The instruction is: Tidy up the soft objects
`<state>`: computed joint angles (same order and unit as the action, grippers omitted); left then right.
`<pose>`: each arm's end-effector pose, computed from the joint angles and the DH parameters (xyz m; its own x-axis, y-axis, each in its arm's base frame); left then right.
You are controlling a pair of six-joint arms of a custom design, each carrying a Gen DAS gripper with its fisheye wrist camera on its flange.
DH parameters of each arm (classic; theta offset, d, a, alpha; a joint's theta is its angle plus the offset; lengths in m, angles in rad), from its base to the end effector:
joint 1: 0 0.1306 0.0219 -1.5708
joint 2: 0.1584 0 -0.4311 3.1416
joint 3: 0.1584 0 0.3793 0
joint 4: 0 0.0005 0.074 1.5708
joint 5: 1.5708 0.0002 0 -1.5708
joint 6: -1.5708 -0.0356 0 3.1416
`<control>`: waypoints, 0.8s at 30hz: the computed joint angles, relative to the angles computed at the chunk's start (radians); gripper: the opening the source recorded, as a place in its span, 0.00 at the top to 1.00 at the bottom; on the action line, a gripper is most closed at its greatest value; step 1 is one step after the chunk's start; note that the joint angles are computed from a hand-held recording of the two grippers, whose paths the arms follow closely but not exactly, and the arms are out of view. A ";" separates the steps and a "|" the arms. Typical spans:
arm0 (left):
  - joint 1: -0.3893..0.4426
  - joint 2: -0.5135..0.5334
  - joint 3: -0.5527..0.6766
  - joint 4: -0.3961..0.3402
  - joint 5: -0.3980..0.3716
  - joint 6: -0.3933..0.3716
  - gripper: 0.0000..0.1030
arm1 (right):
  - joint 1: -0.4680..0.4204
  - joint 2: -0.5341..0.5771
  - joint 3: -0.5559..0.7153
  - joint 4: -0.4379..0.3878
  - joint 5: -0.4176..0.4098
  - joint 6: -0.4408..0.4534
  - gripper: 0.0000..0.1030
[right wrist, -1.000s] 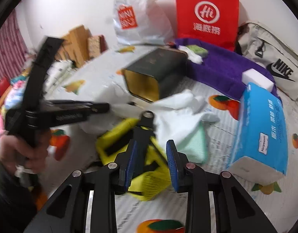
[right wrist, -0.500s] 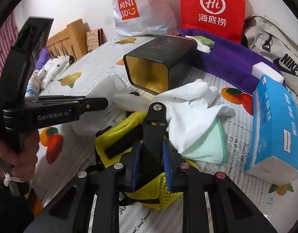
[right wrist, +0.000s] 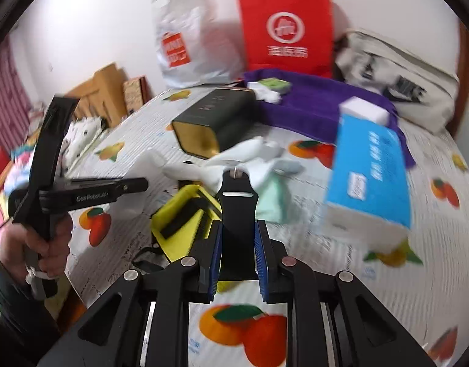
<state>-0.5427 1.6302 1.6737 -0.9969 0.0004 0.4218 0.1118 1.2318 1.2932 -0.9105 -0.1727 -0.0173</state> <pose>0.4769 -0.2883 0.4785 -0.8486 0.0337 -0.5280 0.1855 0.9536 -0.2373 0.3919 0.0496 0.4960 -0.7497 -0.0670 -0.6583 -0.2098 0.9676 0.1404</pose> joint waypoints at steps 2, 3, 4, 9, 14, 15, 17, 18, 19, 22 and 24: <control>-0.007 -0.009 -0.006 -0.003 -0.004 0.007 0.87 | -0.006 -0.017 -0.013 -0.002 0.033 0.016 0.80; -0.011 -0.016 -0.011 0.002 -0.001 0.005 0.87 | -0.013 -0.027 -0.022 -0.003 0.045 0.024 0.80; -0.014 -0.022 -0.017 0.009 0.002 0.003 0.87 | -0.024 -0.033 -0.029 -0.008 0.047 0.027 0.80; -0.027 -0.023 -0.025 0.016 0.011 0.011 0.88 | -0.083 -0.042 -0.063 -0.032 0.076 0.009 0.80; -0.034 -0.014 -0.016 0.005 0.027 0.027 0.90 | -0.111 -0.038 -0.088 -0.040 0.097 0.006 0.80; -0.035 -0.014 -0.013 0.003 0.022 0.026 0.90 | -0.116 -0.034 -0.090 -0.044 0.091 0.006 0.80; -0.036 -0.012 -0.003 -0.006 0.009 0.026 0.90 | -0.120 -0.030 -0.094 -0.045 0.086 0.005 0.80; -0.036 -0.011 0.002 -0.011 0.006 0.026 0.90 | -0.123 -0.029 -0.096 -0.043 0.080 0.007 0.80; -0.037 -0.010 0.010 -0.017 0.001 0.027 0.90 | -0.125 -0.027 -0.097 -0.042 0.077 0.007 0.80; -0.038 -0.005 0.032 -0.037 -0.008 0.024 0.90 | -0.129 -0.022 -0.091 -0.047 0.064 0.005 0.80; -0.039 0.000 0.050 -0.052 -0.016 0.020 0.90 | -0.132 -0.022 -0.083 -0.052 0.054 0.009 0.80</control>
<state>-0.5816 1.6304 1.7234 -1.0490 -0.0158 0.4415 -0.0200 1.2100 1.2106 -0.9625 -0.1182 -0.0087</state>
